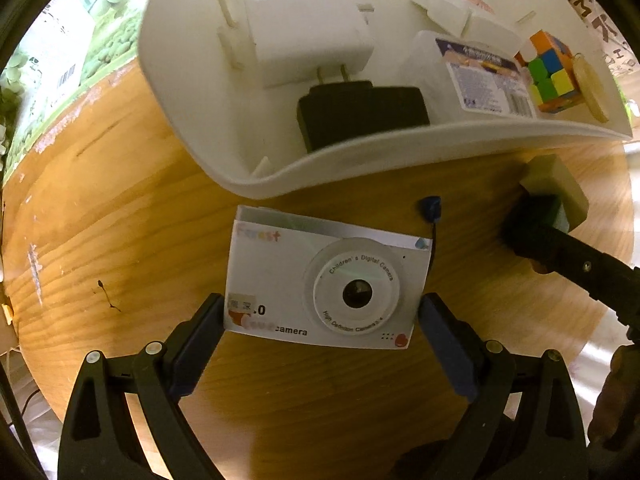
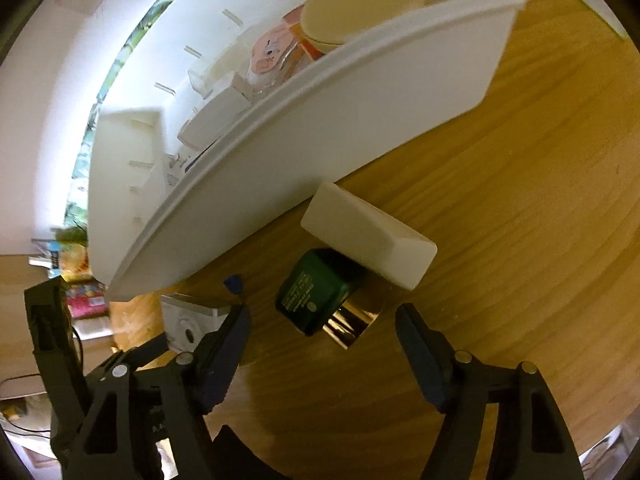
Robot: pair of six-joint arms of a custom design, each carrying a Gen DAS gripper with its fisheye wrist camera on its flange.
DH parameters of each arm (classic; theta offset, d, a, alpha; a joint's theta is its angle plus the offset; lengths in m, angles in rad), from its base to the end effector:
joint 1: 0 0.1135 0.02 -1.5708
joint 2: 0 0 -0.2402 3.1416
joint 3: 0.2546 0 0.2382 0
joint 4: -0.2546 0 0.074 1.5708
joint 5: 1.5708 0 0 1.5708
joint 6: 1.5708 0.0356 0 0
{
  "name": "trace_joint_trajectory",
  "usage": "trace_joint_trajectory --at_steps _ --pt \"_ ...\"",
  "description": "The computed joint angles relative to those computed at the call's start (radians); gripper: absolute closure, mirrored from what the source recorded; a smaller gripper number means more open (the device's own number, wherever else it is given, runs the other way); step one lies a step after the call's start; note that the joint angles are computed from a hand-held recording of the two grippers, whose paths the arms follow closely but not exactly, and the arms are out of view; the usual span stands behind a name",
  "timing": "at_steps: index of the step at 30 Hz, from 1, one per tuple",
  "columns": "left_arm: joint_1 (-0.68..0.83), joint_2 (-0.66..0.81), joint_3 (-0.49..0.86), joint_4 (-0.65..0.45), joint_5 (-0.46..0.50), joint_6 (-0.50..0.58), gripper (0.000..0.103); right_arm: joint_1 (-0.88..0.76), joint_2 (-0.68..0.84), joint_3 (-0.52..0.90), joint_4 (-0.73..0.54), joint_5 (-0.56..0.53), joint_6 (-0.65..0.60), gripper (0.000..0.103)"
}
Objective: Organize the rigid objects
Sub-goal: 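Move the left tool to the white toy box with a lens while the right tool approaches the green bottle, then grasp the white toy box with the left tool while the right tool grasps the green bottle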
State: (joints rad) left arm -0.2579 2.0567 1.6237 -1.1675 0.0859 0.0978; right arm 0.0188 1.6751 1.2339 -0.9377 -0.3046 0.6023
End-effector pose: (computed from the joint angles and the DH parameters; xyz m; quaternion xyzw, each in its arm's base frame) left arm 0.3505 -0.0956 0.1742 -0.1761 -0.9833 0.0416 0.0182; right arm 0.2994 0.0163 0.2022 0.2691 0.9465 0.1727 0.0440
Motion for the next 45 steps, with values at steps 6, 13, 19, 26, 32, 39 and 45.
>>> trace_joint_trajectory --at_steps 6,13,19,26,32,39,45 --pt "-0.011 -0.012 -0.041 0.022 -0.005 -0.014 0.006 0.040 0.064 0.071 -0.041 0.057 -0.013 0.034" --pt "-0.050 0.072 0.055 -0.007 -0.027 -0.050 0.006 0.065 0.096 0.102 -0.052 0.092 -0.034 0.043" --pt "-0.068 0.124 0.109 -0.027 -0.054 -0.064 0.007 0.071 0.098 0.108 -0.058 0.101 -0.058 0.047" --pt "-0.080 0.190 0.202 -0.072 -0.057 -0.078 0.007 0.075 0.089 0.091 -0.050 0.087 -0.071 0.048" --pt "-0.082 0.265 0.320 -0.131 -0.054 -0.089 0.007 0.071 0.070 0.058 -0.047 0.054 -0.067 0.048" --pt "-0.055 0.194 0.230 -0.125 -0.039 -0.084 0.007 0.073 0.025 0.006 -0.042 0.032 -0.059 0.048" --pt "-0.023 0.158 0.167 -0.110 -0.022 -0.104 0.007 0.108 -0.016 -0.032 -0.026 0.027 -0.037 0.048"
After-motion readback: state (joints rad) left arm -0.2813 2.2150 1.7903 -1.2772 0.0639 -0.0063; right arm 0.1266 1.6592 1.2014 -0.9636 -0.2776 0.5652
